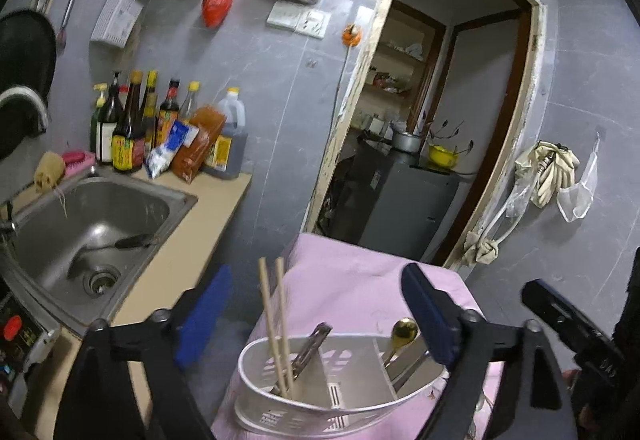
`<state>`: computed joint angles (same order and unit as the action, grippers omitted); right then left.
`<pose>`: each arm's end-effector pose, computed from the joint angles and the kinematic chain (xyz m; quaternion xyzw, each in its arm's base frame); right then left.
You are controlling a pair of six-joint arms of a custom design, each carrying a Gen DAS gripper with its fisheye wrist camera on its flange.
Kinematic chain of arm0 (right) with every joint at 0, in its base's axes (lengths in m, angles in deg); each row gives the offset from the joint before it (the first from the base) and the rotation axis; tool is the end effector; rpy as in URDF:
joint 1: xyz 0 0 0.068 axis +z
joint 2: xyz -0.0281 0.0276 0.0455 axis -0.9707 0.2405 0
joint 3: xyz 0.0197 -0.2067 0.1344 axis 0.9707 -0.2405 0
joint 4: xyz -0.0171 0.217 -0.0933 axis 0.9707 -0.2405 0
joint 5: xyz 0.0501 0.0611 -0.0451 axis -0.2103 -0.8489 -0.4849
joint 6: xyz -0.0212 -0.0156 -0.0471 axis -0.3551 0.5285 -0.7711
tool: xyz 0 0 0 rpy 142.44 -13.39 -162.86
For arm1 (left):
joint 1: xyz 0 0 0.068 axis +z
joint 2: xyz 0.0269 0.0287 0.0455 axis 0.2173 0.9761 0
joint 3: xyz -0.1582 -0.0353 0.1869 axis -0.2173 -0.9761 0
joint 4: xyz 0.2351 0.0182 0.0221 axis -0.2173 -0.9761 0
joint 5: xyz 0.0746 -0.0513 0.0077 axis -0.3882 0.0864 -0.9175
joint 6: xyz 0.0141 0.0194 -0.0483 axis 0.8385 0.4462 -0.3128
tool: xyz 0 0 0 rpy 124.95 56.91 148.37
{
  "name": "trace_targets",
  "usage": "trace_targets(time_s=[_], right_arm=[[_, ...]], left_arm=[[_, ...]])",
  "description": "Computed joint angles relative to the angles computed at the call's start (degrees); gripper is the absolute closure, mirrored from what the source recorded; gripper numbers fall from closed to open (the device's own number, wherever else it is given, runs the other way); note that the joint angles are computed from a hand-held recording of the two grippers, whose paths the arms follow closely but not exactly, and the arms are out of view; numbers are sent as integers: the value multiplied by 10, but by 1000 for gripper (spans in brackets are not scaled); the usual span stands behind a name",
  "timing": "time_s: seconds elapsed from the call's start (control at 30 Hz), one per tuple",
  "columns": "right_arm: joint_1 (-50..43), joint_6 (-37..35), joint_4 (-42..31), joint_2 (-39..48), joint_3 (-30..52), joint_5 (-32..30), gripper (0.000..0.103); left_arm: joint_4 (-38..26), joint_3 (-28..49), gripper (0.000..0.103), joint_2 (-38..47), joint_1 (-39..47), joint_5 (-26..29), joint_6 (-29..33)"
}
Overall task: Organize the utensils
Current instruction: 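Move both tools back over the remaining forks and spoons on the cloth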
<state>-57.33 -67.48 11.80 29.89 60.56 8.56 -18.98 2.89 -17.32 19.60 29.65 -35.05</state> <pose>0.2276 0.0898 0.3186 -0.2049 0.7795 0.2463 0.5382 0.1277 0.0211 0.3056 -0.2472 0.7911 -0.0110 0.5595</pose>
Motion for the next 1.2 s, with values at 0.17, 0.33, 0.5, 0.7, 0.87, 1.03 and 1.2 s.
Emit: trace_targets(time_s=[0.17,0.33,0.5,0.7,0.87,1.03,1.2], right_arm=[[-67,-21,-21,-19,15,-13,4],[-156,-47,-38,-15,32,-60,3],[-238,-79,-52,11,52,-114,3],[-315,-114,-57,64,79,-163,3],[-357,-141,-49,122,93,-187,3],[-384,-173,-45,187,96,-192,3],[-404,-215,-60,259,101,-191,3]], left_arm=[[13,23,3,20,-152,-158,-18],[44,33,2,64,-297,-288,-28],[77,44,2,129,-415,-375,-48],[100,69,2,216,-505,-426,-83],[110,85,2,283,-539,-439,-121],[128,96,2,352,-555,-432,-153],[159,103,2,423,-551,-391,-171]])
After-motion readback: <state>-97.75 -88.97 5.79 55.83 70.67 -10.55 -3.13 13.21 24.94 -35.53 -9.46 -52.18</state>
